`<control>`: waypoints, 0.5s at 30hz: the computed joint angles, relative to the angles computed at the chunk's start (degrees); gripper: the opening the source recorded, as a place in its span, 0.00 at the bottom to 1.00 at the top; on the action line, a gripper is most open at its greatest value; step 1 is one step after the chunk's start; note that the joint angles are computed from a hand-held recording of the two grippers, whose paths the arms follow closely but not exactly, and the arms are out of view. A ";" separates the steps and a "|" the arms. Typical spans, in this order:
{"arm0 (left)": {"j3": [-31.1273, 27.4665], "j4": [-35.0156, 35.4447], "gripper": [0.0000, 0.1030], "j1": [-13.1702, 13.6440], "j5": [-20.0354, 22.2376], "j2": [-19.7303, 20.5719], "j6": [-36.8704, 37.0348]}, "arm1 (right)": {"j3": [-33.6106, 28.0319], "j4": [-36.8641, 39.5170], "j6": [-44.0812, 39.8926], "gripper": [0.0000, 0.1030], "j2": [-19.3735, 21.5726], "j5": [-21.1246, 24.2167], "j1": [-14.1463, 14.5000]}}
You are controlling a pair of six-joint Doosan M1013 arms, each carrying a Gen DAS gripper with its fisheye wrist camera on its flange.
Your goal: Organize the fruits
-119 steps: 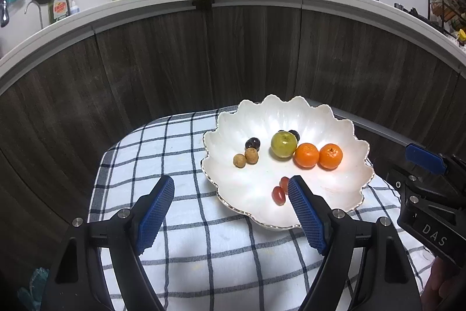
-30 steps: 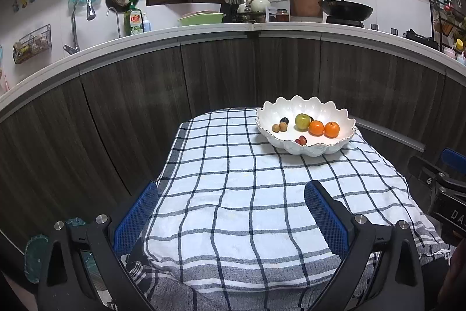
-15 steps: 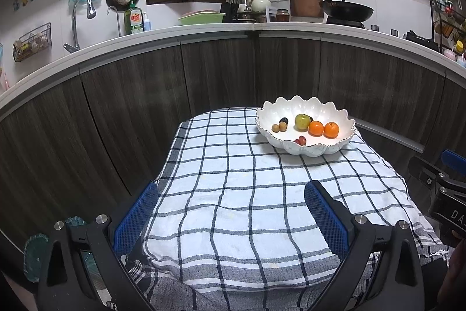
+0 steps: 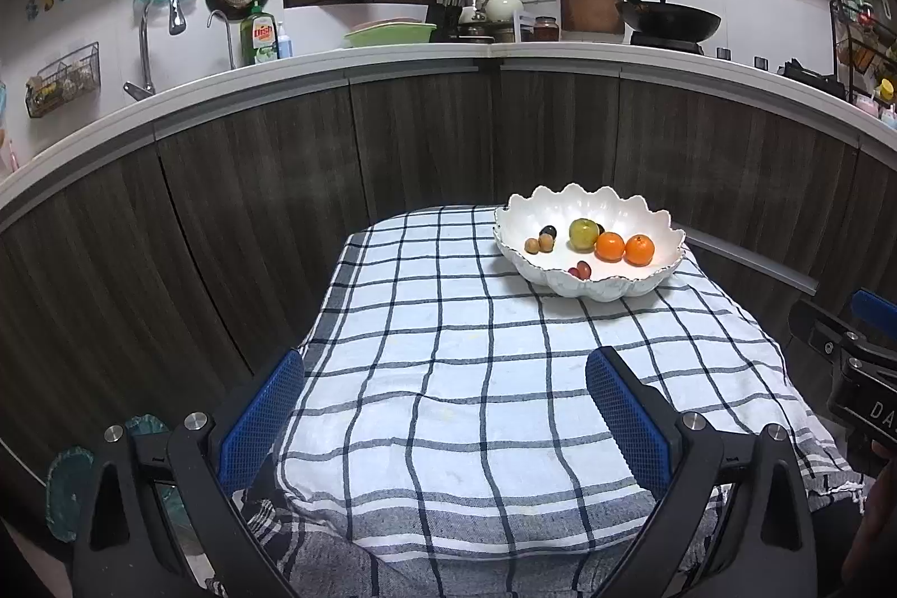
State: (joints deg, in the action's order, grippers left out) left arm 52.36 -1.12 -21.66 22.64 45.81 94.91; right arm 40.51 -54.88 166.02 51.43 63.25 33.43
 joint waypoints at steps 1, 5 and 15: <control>0.03 0.24 1.00 -0.03 -0.07 -0.01 -0.19 | -0.01 -0.05 0.11 0.83 -0.01 0.04 0.01; 0.24 0.30 1.00 -0.03 -0.43 -0.14 -0.59 | 0.01 -0.59 0.27 0.83 -0.01 0.05 0.09; -0.38 -1.82 1.00 0.05 0.81 0.17 1.22 | -0.11 -0.74 0.36 0.83 0.04 -0.01 0.12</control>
